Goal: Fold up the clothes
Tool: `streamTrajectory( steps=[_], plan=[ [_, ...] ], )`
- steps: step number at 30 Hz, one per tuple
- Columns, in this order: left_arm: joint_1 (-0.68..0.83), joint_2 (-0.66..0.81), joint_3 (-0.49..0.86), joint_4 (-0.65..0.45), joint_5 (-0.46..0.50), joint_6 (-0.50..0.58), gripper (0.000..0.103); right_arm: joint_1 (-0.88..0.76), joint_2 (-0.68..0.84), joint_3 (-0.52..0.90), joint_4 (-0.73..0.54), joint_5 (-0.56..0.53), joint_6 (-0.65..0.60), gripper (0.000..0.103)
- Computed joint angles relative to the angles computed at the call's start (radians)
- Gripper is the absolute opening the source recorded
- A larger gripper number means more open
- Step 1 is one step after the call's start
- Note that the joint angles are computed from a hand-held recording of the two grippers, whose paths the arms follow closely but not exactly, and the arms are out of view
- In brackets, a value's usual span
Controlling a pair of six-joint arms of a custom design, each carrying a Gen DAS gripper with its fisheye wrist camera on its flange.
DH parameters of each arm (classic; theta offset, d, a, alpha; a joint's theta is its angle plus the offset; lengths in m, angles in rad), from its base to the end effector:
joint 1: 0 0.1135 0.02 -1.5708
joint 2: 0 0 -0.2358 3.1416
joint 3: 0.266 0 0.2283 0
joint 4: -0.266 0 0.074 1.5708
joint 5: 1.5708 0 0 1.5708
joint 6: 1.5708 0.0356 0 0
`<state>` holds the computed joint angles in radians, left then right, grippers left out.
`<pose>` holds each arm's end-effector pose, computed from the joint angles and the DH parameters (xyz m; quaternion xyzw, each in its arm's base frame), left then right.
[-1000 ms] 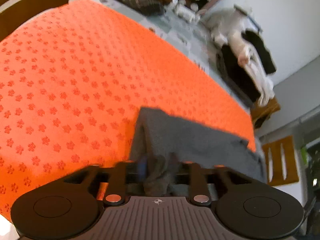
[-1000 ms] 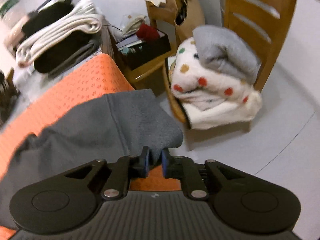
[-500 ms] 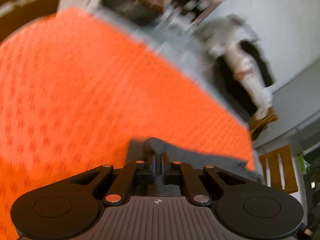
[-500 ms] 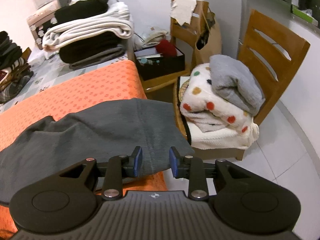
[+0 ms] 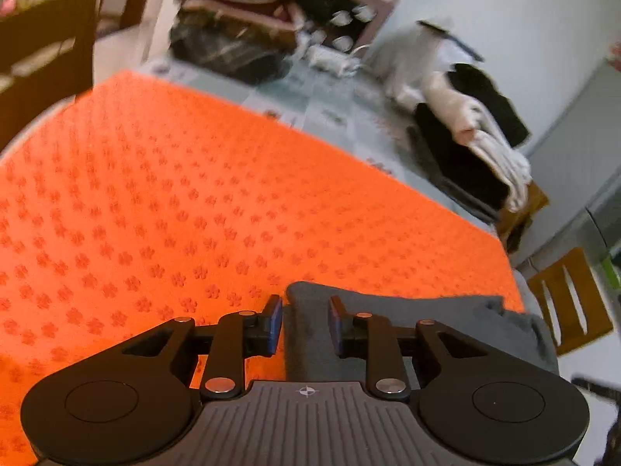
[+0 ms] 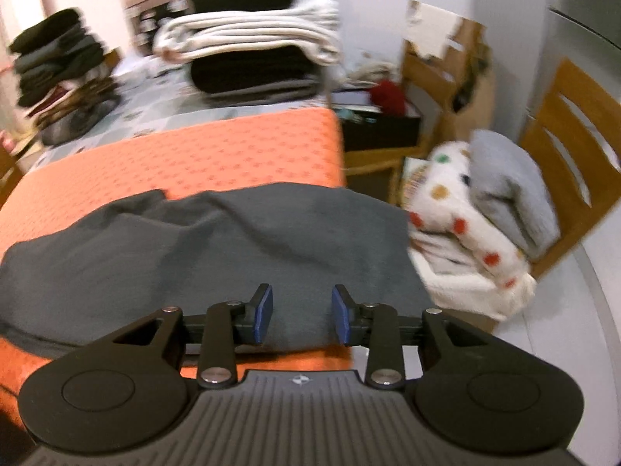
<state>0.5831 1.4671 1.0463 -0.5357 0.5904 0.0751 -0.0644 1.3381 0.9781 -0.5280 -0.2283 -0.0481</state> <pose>0.2454 0.1381 0.2282 -0.1440 0.9048 -0.1689 0.3634 0.2615 -0.0088 0.2372 -0.0305 0.9364 0.0885 0.3381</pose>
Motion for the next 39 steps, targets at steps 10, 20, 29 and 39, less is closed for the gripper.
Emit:
streamTrajectory(
  steps=[10,20,29,39],
  plan=[
    [-0.092,-0.127,-0.135,-0.143,-0.063,0.187,0.025,0.161,0.165,0.135,0.055,-0.087,-0.036,0.042],
    [-0.005,-0.226,-0.237,0.005,-0.030,0.004,0.060,0.199,0.299,0.222,0.032,-0.093,-0.038,0.046],
    [-0.183,-0.152,-0.141,0.124,-0.113,-0.073,0.059,0.166,0.481,0.537,-0.088,-0.092,-0.229,0.046],
    [-0.457,0.101,0.125,0.145,-0.116,-0.099,0.059,-0.042,0.575,0.673,-0.146,-0.176,-0.147,0.046]
  ],
)
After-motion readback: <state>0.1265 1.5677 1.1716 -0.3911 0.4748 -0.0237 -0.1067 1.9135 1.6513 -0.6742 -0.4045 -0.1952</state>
